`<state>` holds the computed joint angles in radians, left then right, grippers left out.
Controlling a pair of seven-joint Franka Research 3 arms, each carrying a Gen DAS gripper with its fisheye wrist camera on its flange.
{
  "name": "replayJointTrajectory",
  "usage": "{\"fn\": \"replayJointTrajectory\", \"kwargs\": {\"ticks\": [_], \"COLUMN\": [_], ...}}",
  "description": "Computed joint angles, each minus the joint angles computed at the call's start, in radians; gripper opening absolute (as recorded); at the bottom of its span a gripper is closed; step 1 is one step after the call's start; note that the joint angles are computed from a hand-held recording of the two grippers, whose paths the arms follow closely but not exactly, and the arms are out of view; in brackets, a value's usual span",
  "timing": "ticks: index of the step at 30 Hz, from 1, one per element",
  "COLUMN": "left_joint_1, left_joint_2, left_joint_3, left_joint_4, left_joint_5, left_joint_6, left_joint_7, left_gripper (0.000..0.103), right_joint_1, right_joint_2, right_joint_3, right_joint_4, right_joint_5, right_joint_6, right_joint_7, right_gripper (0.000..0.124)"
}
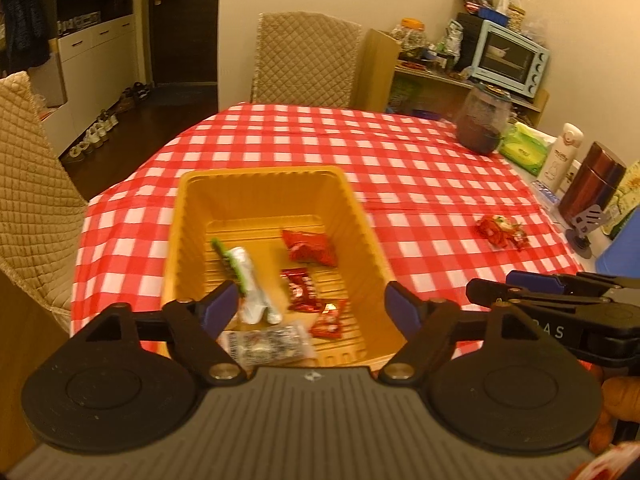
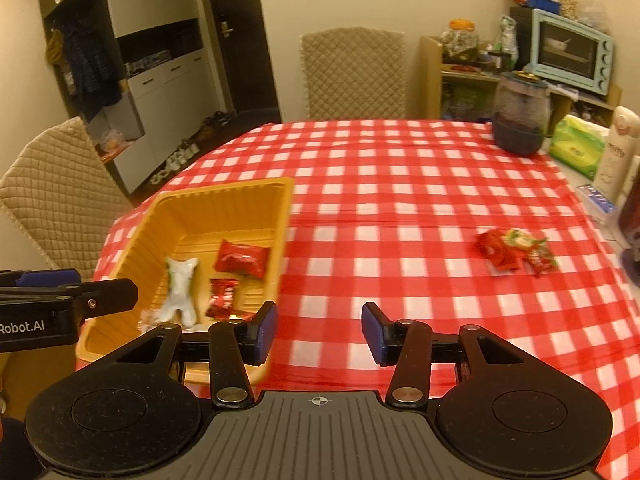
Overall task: Organize snacks
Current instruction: 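Move both tools back to the remaining candies on the tablecloth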
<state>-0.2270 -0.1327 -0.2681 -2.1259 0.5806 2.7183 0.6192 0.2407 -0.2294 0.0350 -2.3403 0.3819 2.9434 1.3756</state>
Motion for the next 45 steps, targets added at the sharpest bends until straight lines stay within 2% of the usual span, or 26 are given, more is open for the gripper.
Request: {"fn": "replayJointTrajectory", "kwargs": {"ticks": [12, 23, 30, 38, 43, 45], "left_joint_1": [-0.068, -0.167, -0.224, -0.268, -0.303, -0.317], "left_joint_2": [0.136, 0.299, 0.410, 0.564, 0.671, 0.713], "left_joint_3": [-0.014, 0.016, 0.051, 0.072, 0.097, 0.111], "left_joint_4": [0.146, 0.325, 0.435, 0.612, 0.747, 0.802], "left_joint_5": [0.029, 0.130, 0.159, 0.081, 0.038, 0.025], "left_joint_6": [-0.008, -0.042, -0.020, -0.052, -0.087, -0.104], "left_joint_7": [-0.023, -0.063, -0.067, 0.029, 0.070, 0.081], "left_gripper": [0.097, 0.098, 0.098, 0.098, 0.098, 0.098], "right_joint_1": [-0.077, -0.127, -0.153, -0.167, -0.184, -0.199], "right_joint_2": [-0.051, -0.029, 0.025, 0.120, 0.203, 0.242], "right_joint_3": [-0.034, -0.079, -0.107, -0.138, -0.136, -0.126], "right_joint_4": [-0.054, -0.055, -0.027, 0.044, 0.117, 0.157], "right_joint_5": [-0.030, -0.010, 0.023, 0.129, 0.249, 0.339], "right_joint_6": [0.003, 0.006, 0.010, 0.019, 0.025, 0.023], "right_joint_7": [0.014, -0.014, -0.054, -0.165, -0.298, -0.377], "right_gripper": [0.049, 0.051, 0.051, 0.051, 0.051, 0.051]}}
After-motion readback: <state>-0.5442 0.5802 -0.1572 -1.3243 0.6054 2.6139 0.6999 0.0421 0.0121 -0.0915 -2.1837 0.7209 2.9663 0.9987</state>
